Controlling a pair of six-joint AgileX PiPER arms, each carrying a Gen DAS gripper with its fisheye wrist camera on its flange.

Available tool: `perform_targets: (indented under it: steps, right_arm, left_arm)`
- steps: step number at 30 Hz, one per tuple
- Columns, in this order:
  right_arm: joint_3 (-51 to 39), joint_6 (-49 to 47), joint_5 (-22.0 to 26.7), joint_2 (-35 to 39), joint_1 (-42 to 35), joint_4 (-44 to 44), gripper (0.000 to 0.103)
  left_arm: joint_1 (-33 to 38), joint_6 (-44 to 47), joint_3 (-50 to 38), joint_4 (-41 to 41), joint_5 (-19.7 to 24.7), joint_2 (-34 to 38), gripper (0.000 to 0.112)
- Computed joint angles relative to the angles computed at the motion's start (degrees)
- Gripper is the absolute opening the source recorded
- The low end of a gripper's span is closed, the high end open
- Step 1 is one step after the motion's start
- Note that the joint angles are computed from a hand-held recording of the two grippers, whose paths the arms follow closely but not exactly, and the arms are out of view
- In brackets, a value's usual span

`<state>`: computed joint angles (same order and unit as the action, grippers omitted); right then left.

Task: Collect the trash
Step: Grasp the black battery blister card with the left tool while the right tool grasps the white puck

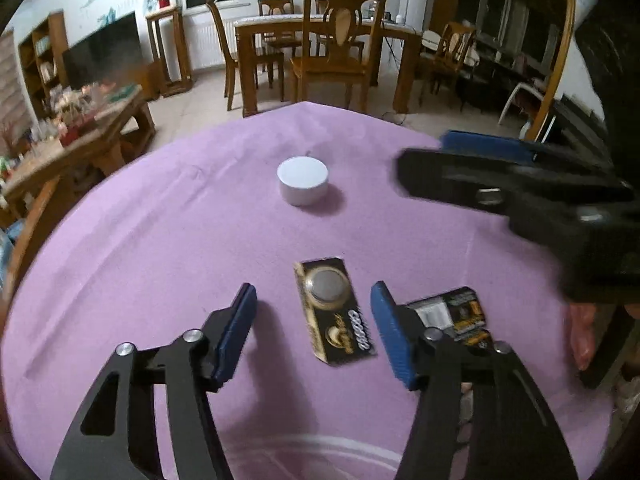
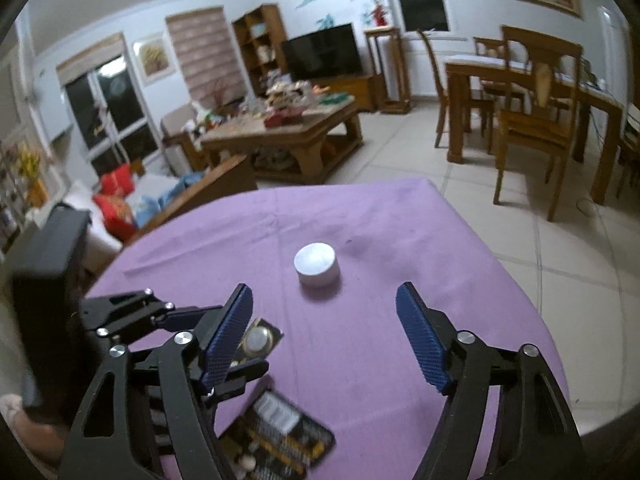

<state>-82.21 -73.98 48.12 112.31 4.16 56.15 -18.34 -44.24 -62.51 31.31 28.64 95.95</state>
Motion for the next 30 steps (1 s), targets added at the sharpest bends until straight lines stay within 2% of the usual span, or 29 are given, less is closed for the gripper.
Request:
perform_targets:
  steps: [4,8,10,11,13,16,20,23,26,30]
  right_arm:
    - [-5.22,4.71,-2.39,3.55,4.69,-5.17,0.068]
    - [-9.65,10.07,-4.47,6.87,9.09,-11.02,0.065]
    - [-13.84,14.03,-4.94,9.6,10.99,-15.51,0.063]
    - [-15.28,16.14,-4.95,10.52,11.85,-18.11,0.06]
    - [-19.32,20.92,-3.37,13.18,13.39,-23.84,0.039]
    - [-18.76,21.75,-5.84,13.27,15.23,-26.09,0.036]
    - [-19.7,21.43,-3.23,13.45,13.68,-22.97,0.036]
    - [-20.5,20.36,1.81,12.98,10.07,-15.68,0.036]
    - [-15.61,16.27,3.3,9.27,6.85,-9.55,0.036]
    - [-8.43,10.77,5.68,3.54,2.44,-2.59,0.036]
  left_arm:
    - [-0.58,-0.92,0.83,2.24,0.6,-0.51,0.049]
    - [0.18,-0.91,2.77,3.12,-0.04,-2.06,0.031]
    - [0.49,-0.75,3.45,3.32,-0.04,-2.73,0.03]
    - [0.94,-0.04,3.7,2.84,-0.43,-2.92,0.03]
    - [1.44,1.27,4.5,1.9,-1.24,-3.6,0.029]
    - [0.98,1.45,4.03,1.29,-1.45,-3.37,0.029]
    - [2.3,5.27,1.97,-1.35,-1.71,-1.93,0.03]
    - [2.09,7.45,0.08,-1.27,-1.28,-0.31,0.033]
    - [0.9,7.07,-0.86,1.45,-0.43,0.73,0.033]
    - [2.85,14.48,-0.43,-4.12,-2.53,0.33,0.029]
